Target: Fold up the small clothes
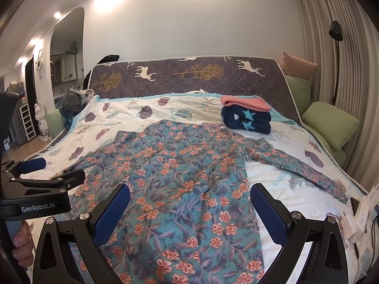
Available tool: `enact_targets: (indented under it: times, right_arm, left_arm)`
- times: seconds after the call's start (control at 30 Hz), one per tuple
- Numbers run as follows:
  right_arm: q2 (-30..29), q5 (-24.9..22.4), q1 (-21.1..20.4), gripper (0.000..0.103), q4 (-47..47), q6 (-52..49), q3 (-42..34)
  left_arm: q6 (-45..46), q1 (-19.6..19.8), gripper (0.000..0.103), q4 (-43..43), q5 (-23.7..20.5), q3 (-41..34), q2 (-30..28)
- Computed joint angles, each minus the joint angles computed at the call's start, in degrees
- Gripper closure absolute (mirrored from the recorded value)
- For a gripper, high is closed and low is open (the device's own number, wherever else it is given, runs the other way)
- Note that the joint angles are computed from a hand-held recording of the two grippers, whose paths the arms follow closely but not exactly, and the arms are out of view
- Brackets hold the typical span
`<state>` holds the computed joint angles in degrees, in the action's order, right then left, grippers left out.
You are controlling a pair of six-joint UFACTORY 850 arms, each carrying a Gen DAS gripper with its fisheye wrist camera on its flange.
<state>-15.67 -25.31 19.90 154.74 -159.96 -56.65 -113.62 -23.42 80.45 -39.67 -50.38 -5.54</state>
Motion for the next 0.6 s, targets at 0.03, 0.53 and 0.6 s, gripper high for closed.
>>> enact_targets:
  times: [0.03, 0.53, 0.6]
  right_arm:
    - [-0.01, -0.22, -0.05, 0.0, -0.47, 0.28, 0.0]
    - [0.44, -0.77, 0.24, 0.0, -0.09, -0.22, 0.84]
    - [0.38, -1.15, 0.33, 0.0, 1.26, -1.08, 1.08]
  left_arm:
    - [-0.95, 0.0, 0.001, 0.86, -0.03, 0.29, 0.15]
    - [-2.47, 0.94, 0.001, 1.3, 2.47, 1.37, 0.43]
    - [-2.51, 1.02, 0.001, 1.25, 2.6, 1.46, 0.45]
